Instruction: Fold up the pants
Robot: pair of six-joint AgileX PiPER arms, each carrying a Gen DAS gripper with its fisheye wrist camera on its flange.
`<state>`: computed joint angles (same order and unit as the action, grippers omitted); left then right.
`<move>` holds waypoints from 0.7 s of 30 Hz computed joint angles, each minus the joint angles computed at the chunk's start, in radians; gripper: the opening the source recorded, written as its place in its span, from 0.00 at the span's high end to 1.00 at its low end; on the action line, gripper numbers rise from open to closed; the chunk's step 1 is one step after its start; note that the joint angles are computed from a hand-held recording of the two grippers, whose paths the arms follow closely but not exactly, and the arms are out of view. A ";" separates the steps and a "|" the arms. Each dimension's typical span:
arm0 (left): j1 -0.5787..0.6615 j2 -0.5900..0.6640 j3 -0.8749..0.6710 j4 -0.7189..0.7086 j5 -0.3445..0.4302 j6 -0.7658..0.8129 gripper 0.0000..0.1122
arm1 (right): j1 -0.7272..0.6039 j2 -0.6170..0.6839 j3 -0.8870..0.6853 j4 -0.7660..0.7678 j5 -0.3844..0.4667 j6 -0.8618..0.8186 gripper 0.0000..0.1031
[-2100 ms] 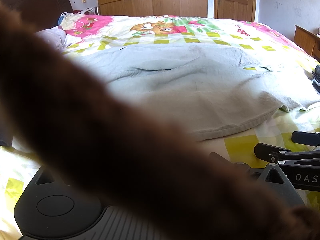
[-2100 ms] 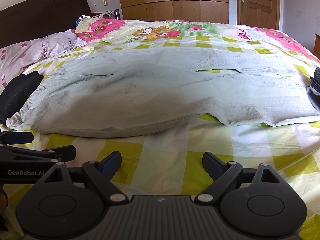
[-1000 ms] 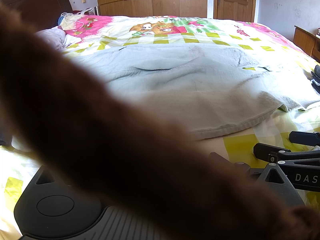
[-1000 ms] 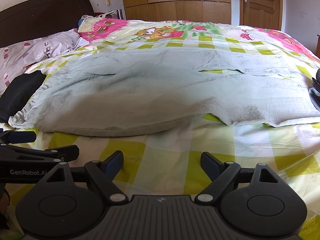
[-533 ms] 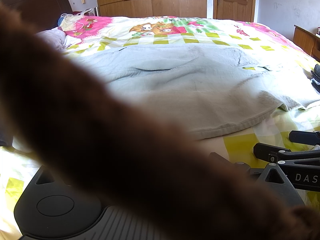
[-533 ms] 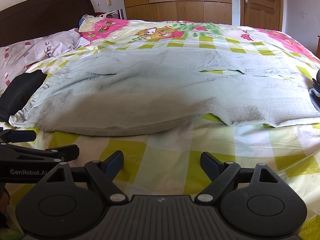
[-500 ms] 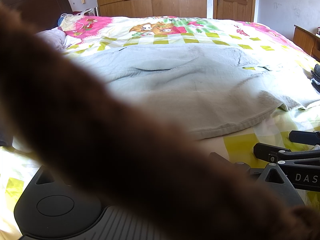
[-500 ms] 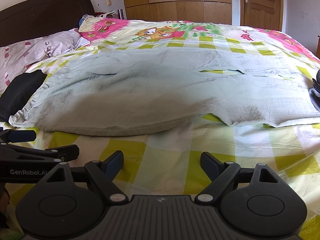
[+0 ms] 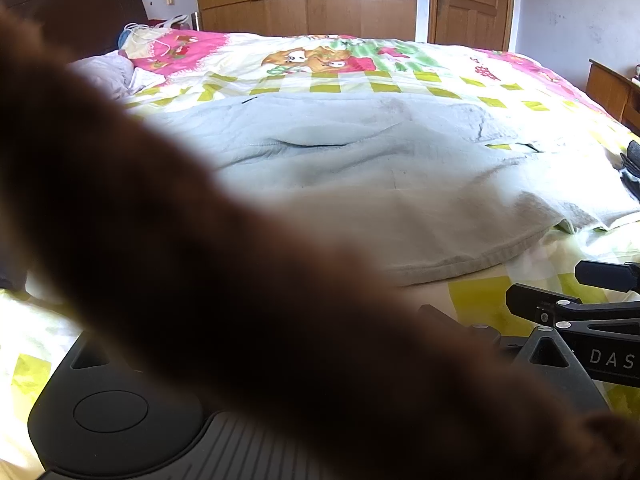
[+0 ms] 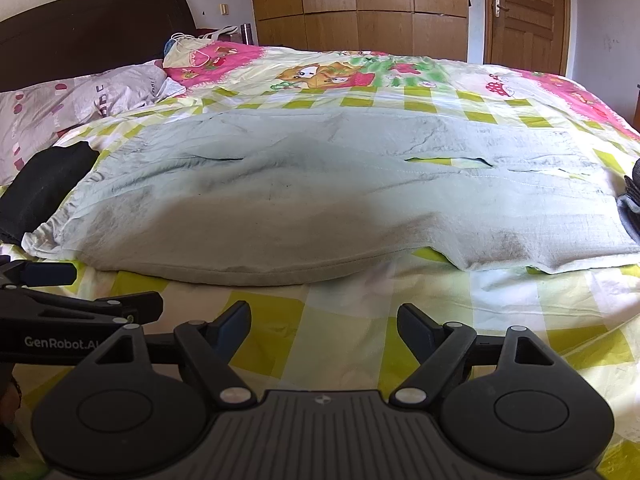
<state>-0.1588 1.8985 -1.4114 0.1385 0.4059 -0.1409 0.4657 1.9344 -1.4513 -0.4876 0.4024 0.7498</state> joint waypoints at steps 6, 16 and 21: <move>0.032 0.001 -0.027 -0.098 0.029 0.082 0.09 | 0.015 0.013 -0.057 -0.006 0.039 -0.027 0.11; 0.127 -0.015 -0.071 -0.197 0.065 0.259 0.08 | 0.056 0.112 -0.283 0.133 0.121 -0.253 0.11; 0.253 -0.023 -0.083 -0.284 0.090 0.412 0.08 | 0.115 0.226 -0.489 0.279 0.176 -0.477 0.11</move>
